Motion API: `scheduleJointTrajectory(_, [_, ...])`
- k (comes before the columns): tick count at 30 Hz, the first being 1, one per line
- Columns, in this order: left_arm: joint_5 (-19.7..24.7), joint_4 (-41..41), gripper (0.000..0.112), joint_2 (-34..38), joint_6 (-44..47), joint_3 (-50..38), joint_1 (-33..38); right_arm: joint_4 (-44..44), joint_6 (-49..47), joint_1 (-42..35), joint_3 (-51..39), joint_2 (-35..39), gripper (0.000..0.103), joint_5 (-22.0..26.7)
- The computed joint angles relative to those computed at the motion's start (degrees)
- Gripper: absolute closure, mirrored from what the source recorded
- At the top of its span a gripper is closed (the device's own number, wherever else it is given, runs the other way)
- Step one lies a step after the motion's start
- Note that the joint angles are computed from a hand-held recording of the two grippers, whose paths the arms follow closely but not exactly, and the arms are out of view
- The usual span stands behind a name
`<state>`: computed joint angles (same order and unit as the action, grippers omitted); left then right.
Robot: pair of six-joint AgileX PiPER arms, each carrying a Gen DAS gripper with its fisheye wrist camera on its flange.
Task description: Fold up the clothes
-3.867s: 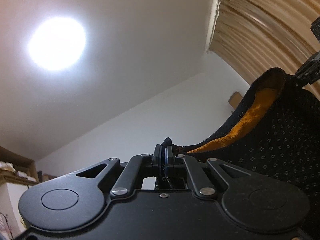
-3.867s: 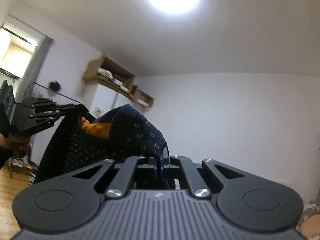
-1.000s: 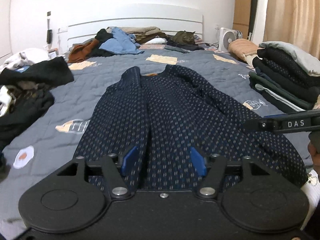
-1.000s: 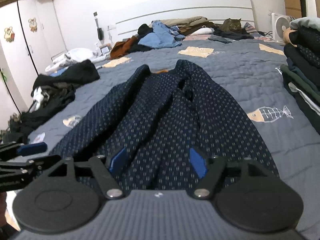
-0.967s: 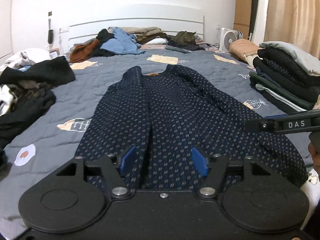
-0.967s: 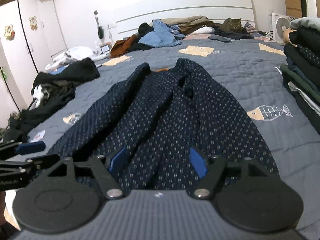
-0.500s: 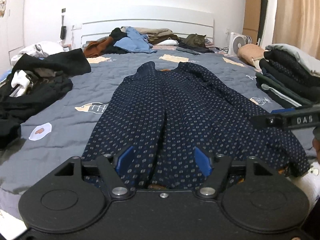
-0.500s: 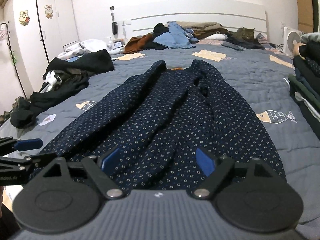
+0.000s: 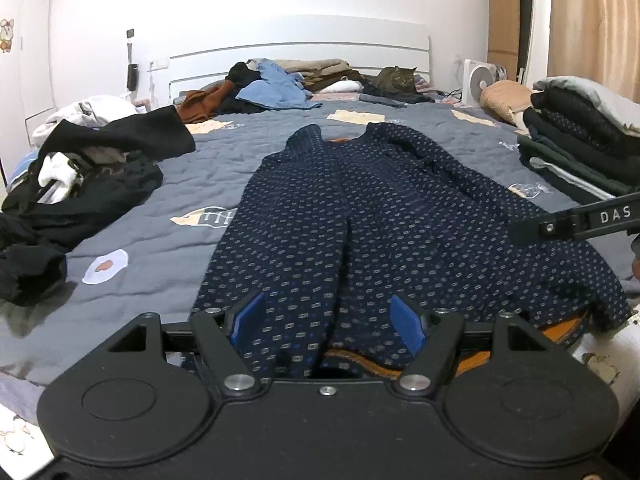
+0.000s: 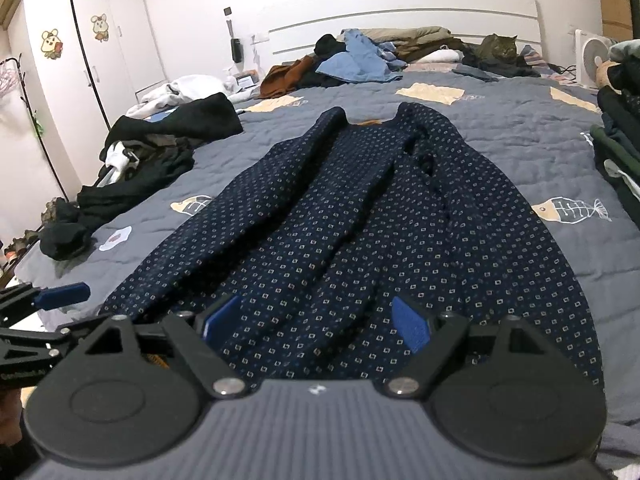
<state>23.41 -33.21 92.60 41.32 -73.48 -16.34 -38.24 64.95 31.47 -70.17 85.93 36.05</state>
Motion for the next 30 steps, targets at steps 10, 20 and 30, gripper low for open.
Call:
scheduleJointTrajectory(10, [4.82,7.28,0.044,-0.24,-1.84,0.10,5.26,3.46,-2.21,-0.28,-2.06,1.63,0.020,-1.77])
scheduleJointTrajectory(20, [4.76,22.02,0.044,2.25,-6.53,0.98,3.73,5.06,-3.48,0.78,-5.69,4.86,0.020,-2.05])
scheduleJointTrajectory(30, [12.40,14.03,0.102,7.48,2.89,-10.40,10.70,7.99,-6.22,0.52,-7.64,7.00,0.020,-1.88])
